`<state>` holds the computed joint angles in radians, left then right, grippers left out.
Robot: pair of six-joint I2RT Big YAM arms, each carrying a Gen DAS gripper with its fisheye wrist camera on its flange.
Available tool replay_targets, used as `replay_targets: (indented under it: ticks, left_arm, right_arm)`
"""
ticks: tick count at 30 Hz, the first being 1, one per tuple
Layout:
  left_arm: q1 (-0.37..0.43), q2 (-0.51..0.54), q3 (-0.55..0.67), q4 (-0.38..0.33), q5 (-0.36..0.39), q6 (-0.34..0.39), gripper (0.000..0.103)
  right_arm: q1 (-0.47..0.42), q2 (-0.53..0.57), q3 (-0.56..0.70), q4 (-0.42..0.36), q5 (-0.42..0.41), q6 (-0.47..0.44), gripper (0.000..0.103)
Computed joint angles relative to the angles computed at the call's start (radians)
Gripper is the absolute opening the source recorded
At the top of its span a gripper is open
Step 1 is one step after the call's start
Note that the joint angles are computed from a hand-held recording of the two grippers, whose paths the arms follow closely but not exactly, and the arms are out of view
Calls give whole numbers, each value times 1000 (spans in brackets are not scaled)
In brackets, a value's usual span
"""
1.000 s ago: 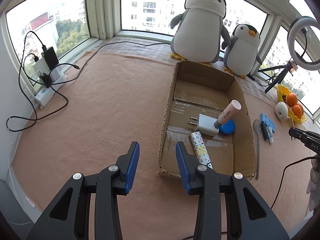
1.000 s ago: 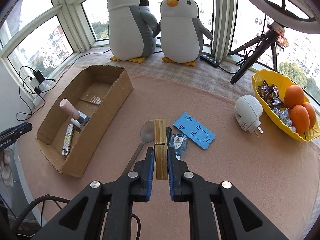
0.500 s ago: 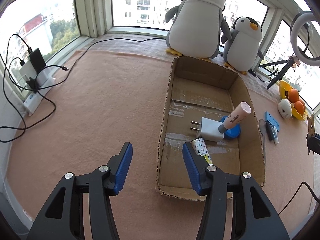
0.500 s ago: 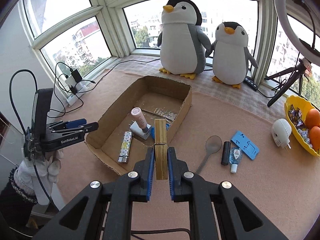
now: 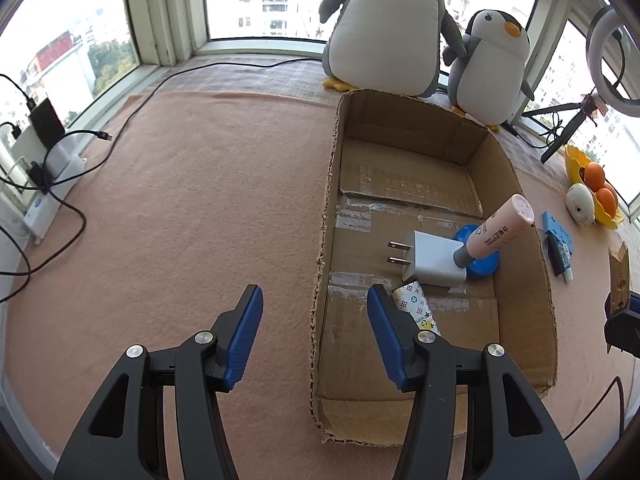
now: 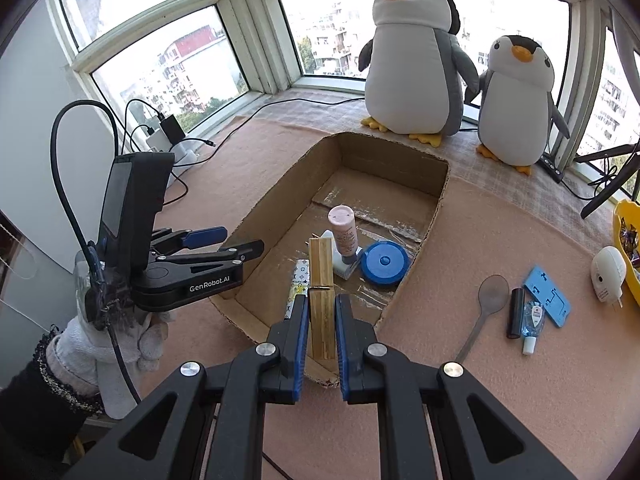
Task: Organize rigid objects
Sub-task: 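Carry the clothespin with the right tool into the box and release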
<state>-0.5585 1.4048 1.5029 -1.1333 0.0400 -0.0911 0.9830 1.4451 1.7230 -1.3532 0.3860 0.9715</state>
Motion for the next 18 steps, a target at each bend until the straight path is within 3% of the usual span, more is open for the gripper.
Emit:
replay_targets:
  ticks: [4,11,18]
  left_arm:
    - [2,9,1,-1,8,6,43]
    - [2,15,-4,2,20,8,14]
    - [5,20,-7,7,30,5,9]
  right_arm:
    - [-10,25,13,4,-24,-16,12]
    - [-27,72,41,-3,-52,-48,12]
    - [-35,98,59,-7,-65,-70,12]
